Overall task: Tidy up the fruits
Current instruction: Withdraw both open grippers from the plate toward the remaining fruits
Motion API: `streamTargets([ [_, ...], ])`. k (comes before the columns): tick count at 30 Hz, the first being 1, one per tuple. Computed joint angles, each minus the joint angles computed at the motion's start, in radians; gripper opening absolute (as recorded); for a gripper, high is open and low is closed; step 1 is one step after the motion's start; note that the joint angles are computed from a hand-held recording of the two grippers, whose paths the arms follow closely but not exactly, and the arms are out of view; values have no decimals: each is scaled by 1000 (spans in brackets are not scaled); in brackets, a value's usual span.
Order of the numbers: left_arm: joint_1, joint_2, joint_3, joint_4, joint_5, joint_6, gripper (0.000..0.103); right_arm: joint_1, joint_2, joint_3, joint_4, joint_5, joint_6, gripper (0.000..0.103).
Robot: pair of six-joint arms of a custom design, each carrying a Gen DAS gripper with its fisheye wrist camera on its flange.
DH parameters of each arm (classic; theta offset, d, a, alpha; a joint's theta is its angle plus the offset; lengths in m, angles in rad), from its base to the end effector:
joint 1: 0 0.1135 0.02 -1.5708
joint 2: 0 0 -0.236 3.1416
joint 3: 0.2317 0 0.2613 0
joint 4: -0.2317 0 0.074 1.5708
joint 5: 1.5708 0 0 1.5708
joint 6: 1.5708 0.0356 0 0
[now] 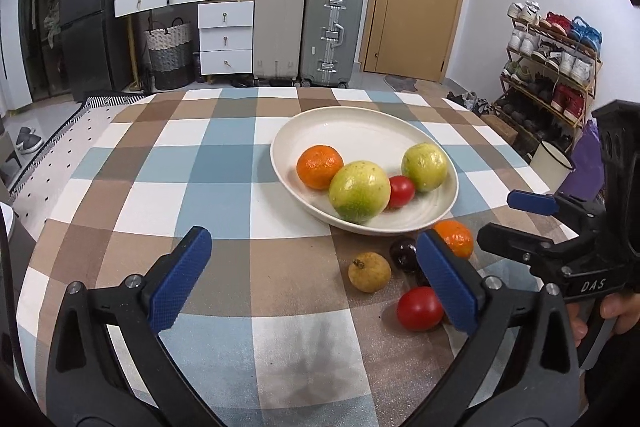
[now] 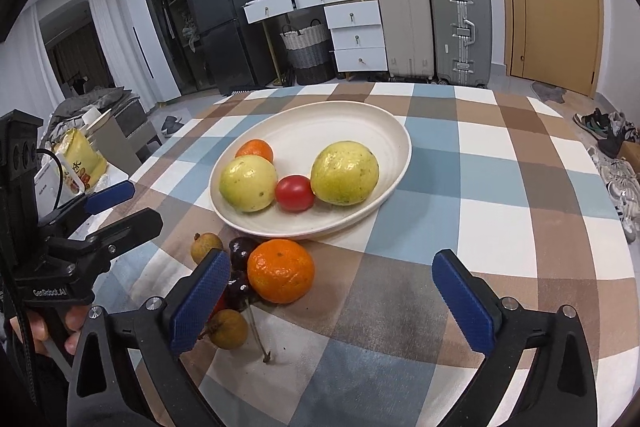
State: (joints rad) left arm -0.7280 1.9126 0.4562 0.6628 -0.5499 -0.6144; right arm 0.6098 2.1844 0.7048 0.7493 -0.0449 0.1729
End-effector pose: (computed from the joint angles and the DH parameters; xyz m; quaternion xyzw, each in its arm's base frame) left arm 0.2072 -0.1597 0.0157 -0.0521 0.8951 -0.0300 0.4418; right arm 0.2618 0.1848 -0.0144 -0.2067 0.8891 0.1745 0.3692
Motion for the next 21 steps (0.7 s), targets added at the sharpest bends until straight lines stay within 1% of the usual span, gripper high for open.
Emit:
streamTargets([
  [4,-1,35,40,-36,4,8,102,-7,23,42,-67,-25,11,102],
  [6,-1,57,74,-87,-1,5,102,-3,34,57,-85,-14,8,102],
  [8,2,70,89,-102,10,3,102,-1,45,73,-103,0,6,102],
  [13,21,102,112,-109,60,-5,102,4,55,80,-98,1,7,102],
  [17,21,118,126,-112,67,-11,102,7,69,101,-111,-14,11,101],
  [21,30,124,134,-117,79,-12,102,3,74,106,-108,-37,16,95],
])
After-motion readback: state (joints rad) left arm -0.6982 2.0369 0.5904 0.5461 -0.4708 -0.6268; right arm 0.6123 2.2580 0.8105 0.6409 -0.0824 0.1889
